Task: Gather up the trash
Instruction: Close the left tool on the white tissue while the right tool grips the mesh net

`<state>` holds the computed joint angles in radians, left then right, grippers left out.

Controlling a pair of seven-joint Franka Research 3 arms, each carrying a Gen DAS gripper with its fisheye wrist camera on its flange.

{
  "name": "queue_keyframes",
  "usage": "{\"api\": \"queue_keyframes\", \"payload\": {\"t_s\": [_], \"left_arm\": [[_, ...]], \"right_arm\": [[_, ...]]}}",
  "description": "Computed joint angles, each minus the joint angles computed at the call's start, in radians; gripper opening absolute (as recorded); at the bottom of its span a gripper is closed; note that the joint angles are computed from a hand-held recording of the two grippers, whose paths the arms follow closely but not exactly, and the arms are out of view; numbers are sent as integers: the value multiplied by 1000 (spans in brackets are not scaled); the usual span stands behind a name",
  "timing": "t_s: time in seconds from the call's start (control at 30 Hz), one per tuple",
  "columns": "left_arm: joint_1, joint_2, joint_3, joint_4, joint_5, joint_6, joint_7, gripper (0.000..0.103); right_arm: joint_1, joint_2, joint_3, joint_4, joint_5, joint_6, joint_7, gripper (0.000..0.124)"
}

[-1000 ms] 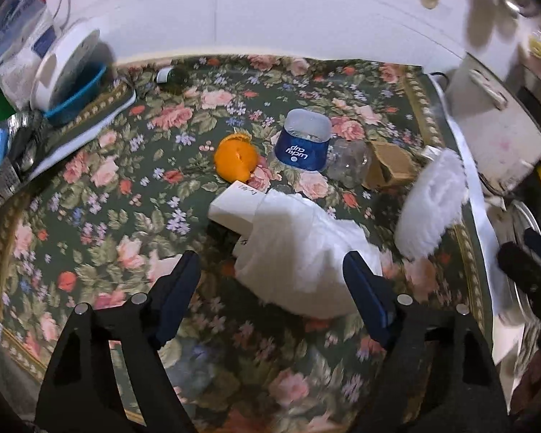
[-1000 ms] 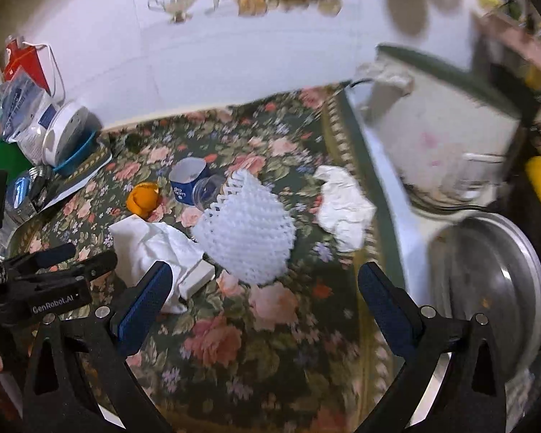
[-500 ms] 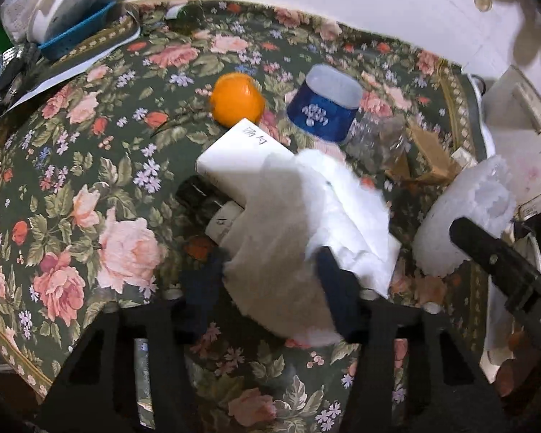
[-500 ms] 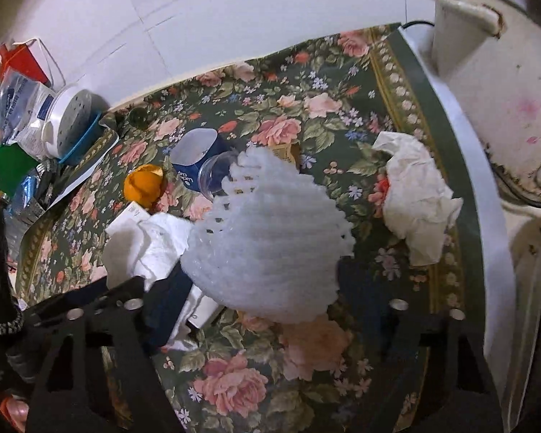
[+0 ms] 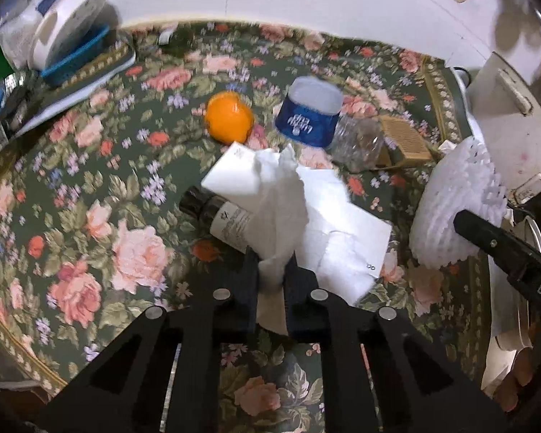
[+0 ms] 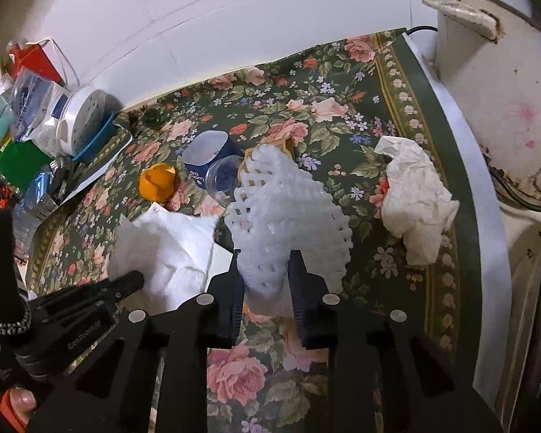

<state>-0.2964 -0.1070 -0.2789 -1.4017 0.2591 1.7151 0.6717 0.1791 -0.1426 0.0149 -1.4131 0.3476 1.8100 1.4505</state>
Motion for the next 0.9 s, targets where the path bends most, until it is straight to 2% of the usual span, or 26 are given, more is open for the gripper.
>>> {"api": "queue_keyframes", "payload": {"t_s": [0.2,0.4,0.63,0.9], "left_arm": [[-6,-27,-9,27,37,2,50,11],[0,-124,-9,-32,44,22,116,11],[5,-348,36,-226,-52,76,244,11],[-11,-599,79,-404,-127,60,394,11]], "right_arm": [[0,-58,8,-38,-25,14,30,20],[9,-133,37,-85,-68,54,105,20],[23,-278,117,-209,-167,127,256,20],[37,-454,222,-348,-230,179,452,20]]}}
